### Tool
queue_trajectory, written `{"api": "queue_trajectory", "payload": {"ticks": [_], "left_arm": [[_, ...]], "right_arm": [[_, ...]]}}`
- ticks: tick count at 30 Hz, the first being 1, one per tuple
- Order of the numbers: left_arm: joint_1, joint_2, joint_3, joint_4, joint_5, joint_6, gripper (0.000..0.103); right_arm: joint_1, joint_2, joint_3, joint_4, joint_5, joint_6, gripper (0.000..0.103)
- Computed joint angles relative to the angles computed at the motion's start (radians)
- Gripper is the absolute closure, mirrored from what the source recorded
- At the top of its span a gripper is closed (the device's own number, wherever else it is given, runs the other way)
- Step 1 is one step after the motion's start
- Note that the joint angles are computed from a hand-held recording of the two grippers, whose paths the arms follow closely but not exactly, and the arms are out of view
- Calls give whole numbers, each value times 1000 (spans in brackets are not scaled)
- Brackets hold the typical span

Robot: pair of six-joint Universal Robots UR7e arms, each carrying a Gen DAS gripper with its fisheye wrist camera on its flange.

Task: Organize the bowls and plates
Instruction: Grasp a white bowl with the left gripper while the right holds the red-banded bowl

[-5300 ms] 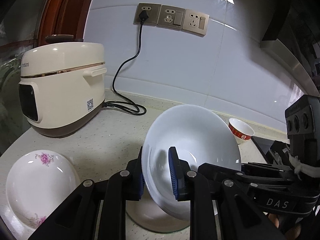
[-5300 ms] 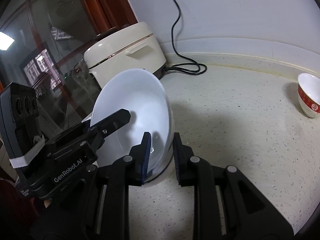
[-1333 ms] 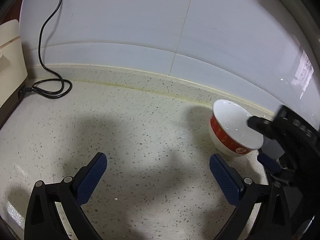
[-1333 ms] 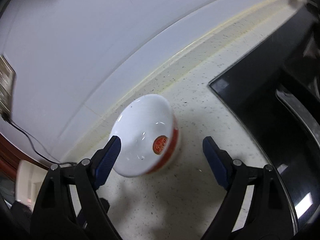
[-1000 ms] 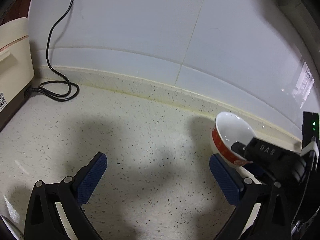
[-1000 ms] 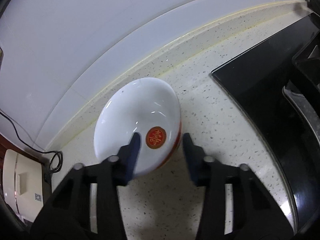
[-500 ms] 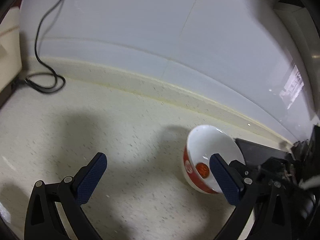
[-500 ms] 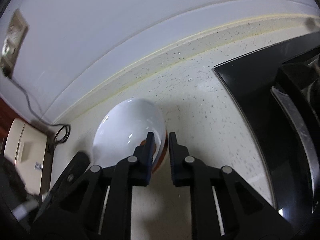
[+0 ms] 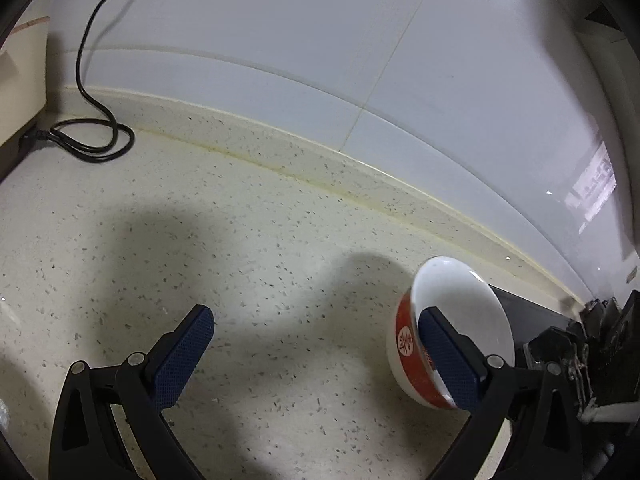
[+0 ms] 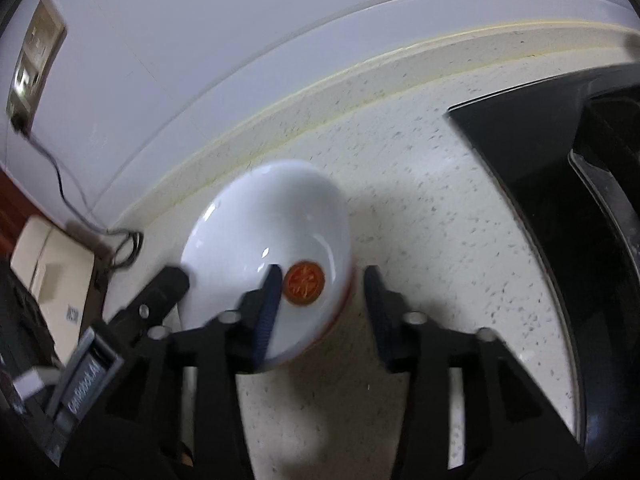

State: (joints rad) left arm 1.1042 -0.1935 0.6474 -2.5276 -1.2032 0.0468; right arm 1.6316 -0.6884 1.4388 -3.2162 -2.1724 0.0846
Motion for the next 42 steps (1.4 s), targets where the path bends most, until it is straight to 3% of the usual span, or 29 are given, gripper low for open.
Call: {"api": "queue_trajectory", "payload": {"ticks": [2, 7, 11, 14, 18, 23, 25, 26, 27, 28, 29, 30, 33, 37, 42], "left_arm": [[-5, -5, -7, 54, 3, 5, 1], [-18, -1, -54, 210, 22, -1, 1], [-27, 5, -55, 204, 59, 34, 1], [-24, 22, -88, 254, 71, 20, 4], [-24, 13, -70, 256, 94, 18, 5], [-18, -10, -29, 242, 85, 12, 7], [-18, -23, -3, 227, 62, 22, 14], [-17, -29, 7, 226, 49, 24, 24], [-16, -35, 13, 235, 21, 27, 40], [-14, -42, 21, 249, -26, 36, 49], [-12, -50, 33, 253, -55, 45, 69], [-15, -62, 54, 246, -72, 51, 82], [-35, -103, 159, 116, -30, 111, 83], [-35, -123, 184, 84, -55, 106, 83], [-53, -169, 285, -65, -20, 144, 83]], "right_arm": [[18, -2, -4, 51, -65, -26, 76], [19, -46, 53, 82, -3, -40, 78], [17, -70, 104, 63, 28, -27, 77], [23, -67, 111, 58, 8, -9, 76], [20, -62, 120, 38, 7, 30, 63], [25, -61, 147, -8, 12, 28, 55], [28, -58, 155, -34, 4, 19, 54], [27, -58, 158, -41, 9, 16, 55], [26, -60, 165, -49, 15, 12, 59], [22, -66, 174, -47, 41, 16, 64], [17, -72, 181, -41, 69, 27, 70], [18, -71, 184, -44, 71, 30, 71], [18, -75, 187, -36, 73, 46, 77], [13, -92, 210, -76, 118, 45, 77], [16, -97, 215, -88, 174, 19, 77]]}}
